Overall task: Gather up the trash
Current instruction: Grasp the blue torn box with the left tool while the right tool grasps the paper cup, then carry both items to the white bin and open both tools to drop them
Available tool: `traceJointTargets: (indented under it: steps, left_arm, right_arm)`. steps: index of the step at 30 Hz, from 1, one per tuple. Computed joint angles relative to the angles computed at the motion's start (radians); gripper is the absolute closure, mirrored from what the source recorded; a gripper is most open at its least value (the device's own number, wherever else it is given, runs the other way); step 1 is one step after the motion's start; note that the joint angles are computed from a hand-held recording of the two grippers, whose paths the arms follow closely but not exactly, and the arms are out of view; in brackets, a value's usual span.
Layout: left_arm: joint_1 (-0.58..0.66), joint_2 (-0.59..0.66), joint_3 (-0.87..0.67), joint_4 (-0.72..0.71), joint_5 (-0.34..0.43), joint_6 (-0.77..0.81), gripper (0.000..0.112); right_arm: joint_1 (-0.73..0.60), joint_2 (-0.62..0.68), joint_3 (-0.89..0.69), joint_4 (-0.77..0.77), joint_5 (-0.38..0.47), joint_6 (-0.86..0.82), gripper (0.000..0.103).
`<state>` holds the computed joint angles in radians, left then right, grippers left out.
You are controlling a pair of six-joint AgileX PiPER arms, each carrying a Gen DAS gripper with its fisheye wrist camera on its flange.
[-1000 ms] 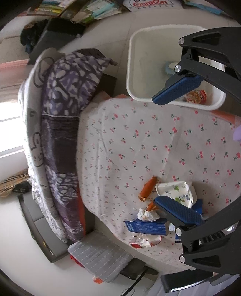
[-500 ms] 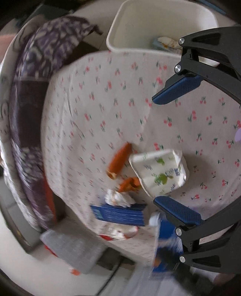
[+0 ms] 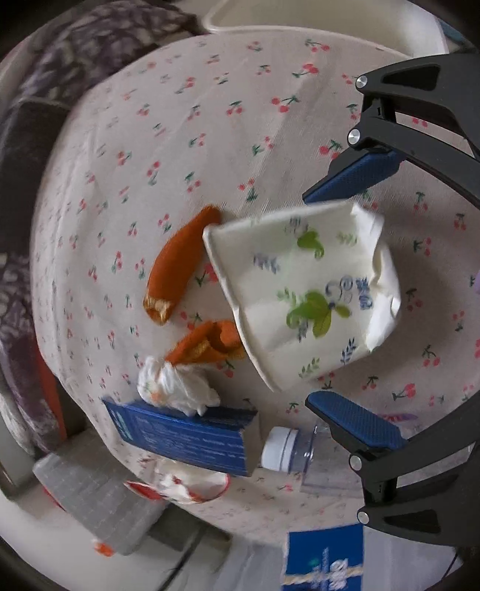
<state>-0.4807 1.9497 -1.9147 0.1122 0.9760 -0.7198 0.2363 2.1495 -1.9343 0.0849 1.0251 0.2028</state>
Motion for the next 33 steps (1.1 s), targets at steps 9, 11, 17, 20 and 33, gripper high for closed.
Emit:
traceJointTargets:
  steps: [9,11,17,20,33]
  left_arm:
    - [0.004,-0.028,0.040,0.046,-0.023,-0.039,0.097]
    - [-0.003,-0.024,0.027,0.059,-0.023,-0.045,0.097]
    - [-0.022,-0.012,-0.006,0.094,-0.022,-0.063,0.097]
    - [-0.032,-0.001,-0.025,0.106,-0.019,-0.072,0.097]
    - [-0.076,0.065,-0.154,0.123,0.007,-0.081,0.097]
  right_arm:
    - [0.000,-0.094,0.065,0.043,-0.122,-0.048,0.074]
    - [-0.005,-0.118,0.079,0.056,-0.142,-0.064,0.075]
    - [-0.019,-0.184,0.125,0.074,-0.199,-0.103,0.076]
    - [-0.015,-0.220,0.158,0.057,-0.227,-0.109,0.076]
    - [-0.079,-0.342,0.251,0.083,-0.273,-0.159,0.076]
